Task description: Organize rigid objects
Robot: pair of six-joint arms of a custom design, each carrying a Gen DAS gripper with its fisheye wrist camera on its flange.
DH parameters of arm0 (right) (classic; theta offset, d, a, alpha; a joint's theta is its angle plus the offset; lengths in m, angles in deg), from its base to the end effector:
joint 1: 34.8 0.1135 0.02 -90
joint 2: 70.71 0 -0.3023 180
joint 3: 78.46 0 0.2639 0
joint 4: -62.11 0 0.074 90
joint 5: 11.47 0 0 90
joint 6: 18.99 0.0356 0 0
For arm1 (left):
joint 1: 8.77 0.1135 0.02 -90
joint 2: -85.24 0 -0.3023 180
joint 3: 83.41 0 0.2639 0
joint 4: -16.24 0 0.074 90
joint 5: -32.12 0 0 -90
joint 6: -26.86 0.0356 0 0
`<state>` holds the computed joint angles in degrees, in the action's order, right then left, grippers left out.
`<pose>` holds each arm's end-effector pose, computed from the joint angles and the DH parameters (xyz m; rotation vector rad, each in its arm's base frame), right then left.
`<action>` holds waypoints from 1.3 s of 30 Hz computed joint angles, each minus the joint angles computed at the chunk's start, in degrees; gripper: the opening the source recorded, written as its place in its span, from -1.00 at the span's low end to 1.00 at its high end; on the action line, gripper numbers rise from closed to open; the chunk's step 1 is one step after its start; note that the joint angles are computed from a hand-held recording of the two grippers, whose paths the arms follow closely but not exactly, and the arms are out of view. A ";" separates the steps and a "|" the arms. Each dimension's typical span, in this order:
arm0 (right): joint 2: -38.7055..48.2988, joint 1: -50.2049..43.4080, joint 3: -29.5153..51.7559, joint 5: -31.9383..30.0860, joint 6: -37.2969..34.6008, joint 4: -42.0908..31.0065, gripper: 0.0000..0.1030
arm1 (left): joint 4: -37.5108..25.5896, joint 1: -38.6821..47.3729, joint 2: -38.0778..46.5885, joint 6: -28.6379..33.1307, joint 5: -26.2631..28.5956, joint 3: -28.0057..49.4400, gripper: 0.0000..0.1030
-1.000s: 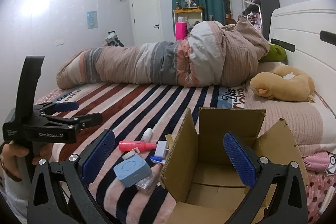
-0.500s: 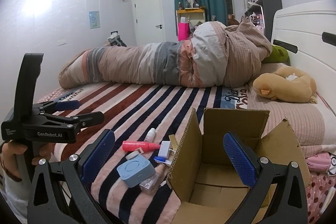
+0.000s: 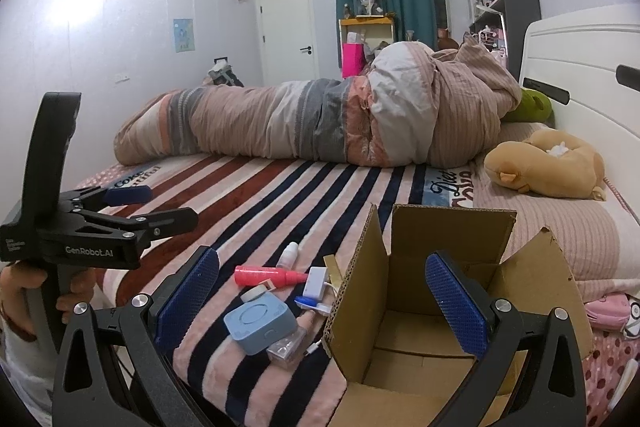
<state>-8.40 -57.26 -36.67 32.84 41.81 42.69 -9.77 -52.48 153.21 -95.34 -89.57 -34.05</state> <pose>0.1969 -0.0538 0.2252 -0.5143 1.9889 0.3542 0.1799 -0.1461 0.2363 -0.0391 2.2120 -0.0733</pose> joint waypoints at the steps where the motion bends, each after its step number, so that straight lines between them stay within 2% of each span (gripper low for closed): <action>1: -0.11 0.04 -0.13 0.08 0.07 0.17 1.00 | -0.10 -0.05 -0.05 -0.05 -0.02 0.04 0.99; 11: -2.39 0.88 -1.68 2.23 2.52 2.72 1.00 | 0.66 0.21 -0.60 0.27 0.58 -0.68 0.99; 15: -5.83 3.74 -1.04 4.78 2.65 0.59 1.00 | 3.41 3.72 -3.68 1.83 3.93 -3.92 0.99; 18: -9.69 10.07 -1.37 9.46 2.62 -0.26 0.98 | 5.53 9.39 -6.07 4.00 7.98 -6.79 0.99; 20: -11.12 18.91 -1.99 17.16 2.85 0.10 0.85 | 6.72 14.18 -7.82 5.93 10.95 -8.88 0.99; 21: -10.94 22.85 -2.36 20.32 3.47 0.79 0.70 | 7.32 16.45 -8.51 7.02 12.30 -9.83 0.99; 22: -9.32 27.40 -2.38 23.02 4.62 1.34 0.51 | 8.04 18.84 -9.04 8.18 13.99 -10.81 0.99; 23: -7.53 29.81 -2.29 23.77 5.52 1.69 0.43 | 8.73 21.18 -9.44 9.18 15.70 -11.82 0.99; 26: 1.47 37.22 -2.67 26.98 8.72 5.07 0.38 | 11.24 27.73 -9.20 12.20 20.60 -14.51 0.99; 29: 11.43 41.82 -3.79 32.80 12.06 11.20 0.40 | 14.69 33.07 -7.34 14.69 25.48 -16.97 0.99; 31: 19.23 43.29 -4.67 37.90 15.87 16.83 0.66 | 16.91 35.56 -5.44 15.73 28.26 -18.18 0.99; 33: 24.60 43.88 -5.56 42.12 19.65 21.62 0.75 | 18.36 37.14 -3.99 16.60 29.88 -18.97 0.99; 37: 34.16 42.18 -4.95 43.60 23.96 27.02 0.75 | 20.47 39.72 -1.84 18.07 33.21 -19.70 0.99; 39: 36.33 41.45 -4.83 42.08 24.21 29.47 0.75 | 21.29 40.42 -0.72 18.33 34.14 -19.72 0.99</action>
